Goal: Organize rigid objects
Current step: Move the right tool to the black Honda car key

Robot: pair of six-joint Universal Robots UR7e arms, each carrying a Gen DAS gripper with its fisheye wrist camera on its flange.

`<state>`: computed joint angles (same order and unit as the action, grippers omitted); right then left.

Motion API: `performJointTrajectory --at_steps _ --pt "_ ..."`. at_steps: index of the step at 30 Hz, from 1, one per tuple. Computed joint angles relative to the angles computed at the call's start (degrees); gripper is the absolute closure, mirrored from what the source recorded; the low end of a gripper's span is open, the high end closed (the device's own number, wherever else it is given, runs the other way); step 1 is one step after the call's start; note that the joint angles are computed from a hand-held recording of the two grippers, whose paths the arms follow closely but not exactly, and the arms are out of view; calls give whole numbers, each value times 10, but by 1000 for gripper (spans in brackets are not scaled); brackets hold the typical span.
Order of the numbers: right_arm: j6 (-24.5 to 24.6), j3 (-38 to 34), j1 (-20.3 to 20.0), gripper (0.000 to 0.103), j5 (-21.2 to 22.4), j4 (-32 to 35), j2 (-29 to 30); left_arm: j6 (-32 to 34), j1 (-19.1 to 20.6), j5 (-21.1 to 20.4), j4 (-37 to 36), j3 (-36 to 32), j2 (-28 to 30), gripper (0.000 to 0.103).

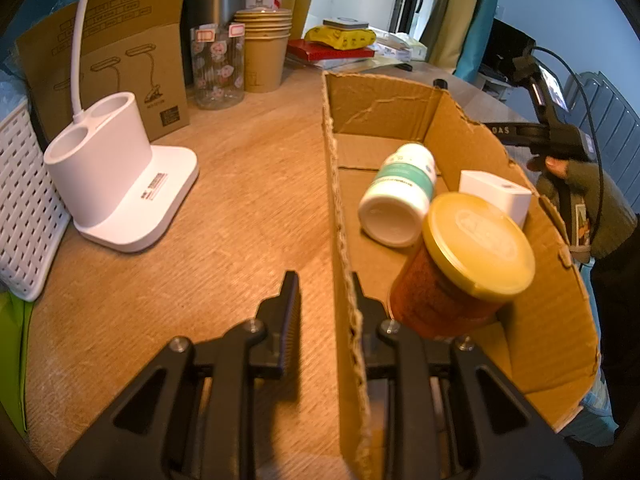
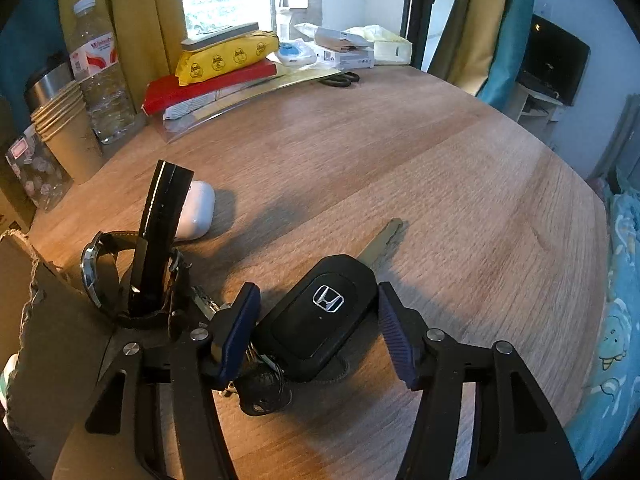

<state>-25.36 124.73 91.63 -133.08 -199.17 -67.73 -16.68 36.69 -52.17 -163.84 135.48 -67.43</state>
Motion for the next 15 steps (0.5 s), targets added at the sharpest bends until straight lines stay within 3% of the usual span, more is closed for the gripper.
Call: performJointTrajectory --at_steps 15 --pt "-1 33 18 41 10 -14 -32 1 0 0 0 0 0 79"
